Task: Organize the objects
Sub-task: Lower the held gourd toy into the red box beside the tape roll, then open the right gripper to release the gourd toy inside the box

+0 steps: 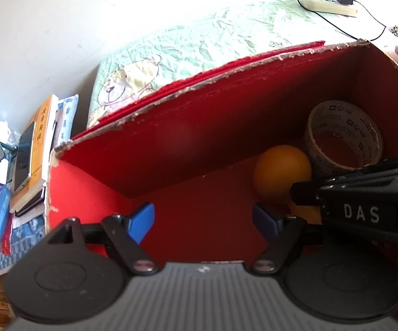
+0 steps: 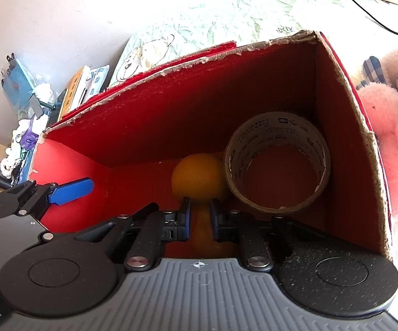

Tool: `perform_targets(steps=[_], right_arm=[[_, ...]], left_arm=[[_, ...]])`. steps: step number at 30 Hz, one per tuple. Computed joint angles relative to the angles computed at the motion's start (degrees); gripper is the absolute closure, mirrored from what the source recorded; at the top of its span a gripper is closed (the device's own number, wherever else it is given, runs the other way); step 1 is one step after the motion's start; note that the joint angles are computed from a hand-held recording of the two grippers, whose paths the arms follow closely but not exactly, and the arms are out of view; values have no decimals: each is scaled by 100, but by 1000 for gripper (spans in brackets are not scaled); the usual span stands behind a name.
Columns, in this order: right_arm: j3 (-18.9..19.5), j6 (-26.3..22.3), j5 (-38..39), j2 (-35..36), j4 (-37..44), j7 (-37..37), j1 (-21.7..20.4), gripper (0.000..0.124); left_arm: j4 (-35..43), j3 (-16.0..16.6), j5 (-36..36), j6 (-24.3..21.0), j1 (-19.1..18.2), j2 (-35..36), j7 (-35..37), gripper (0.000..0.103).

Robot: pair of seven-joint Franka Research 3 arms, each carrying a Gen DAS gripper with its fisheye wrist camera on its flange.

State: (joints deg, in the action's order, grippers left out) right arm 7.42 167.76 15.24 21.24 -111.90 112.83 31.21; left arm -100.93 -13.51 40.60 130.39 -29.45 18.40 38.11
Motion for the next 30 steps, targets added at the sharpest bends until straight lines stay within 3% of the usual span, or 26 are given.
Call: perform_targets(steps=[17,26,30], right_arm=[[296,312,521,-68,-179,-504,-220,100],[688,729,1033,-64,-287,-1272,-497,100],[660,892,1115,-70,-319,-1362,-435,100]], left_arm=[[-58,6,117,19,-24,-49,-138,20],[-115,21,348,-68,-91,-106,-425,14],[-64,0,346,-196,-96,-78,-458,14]])
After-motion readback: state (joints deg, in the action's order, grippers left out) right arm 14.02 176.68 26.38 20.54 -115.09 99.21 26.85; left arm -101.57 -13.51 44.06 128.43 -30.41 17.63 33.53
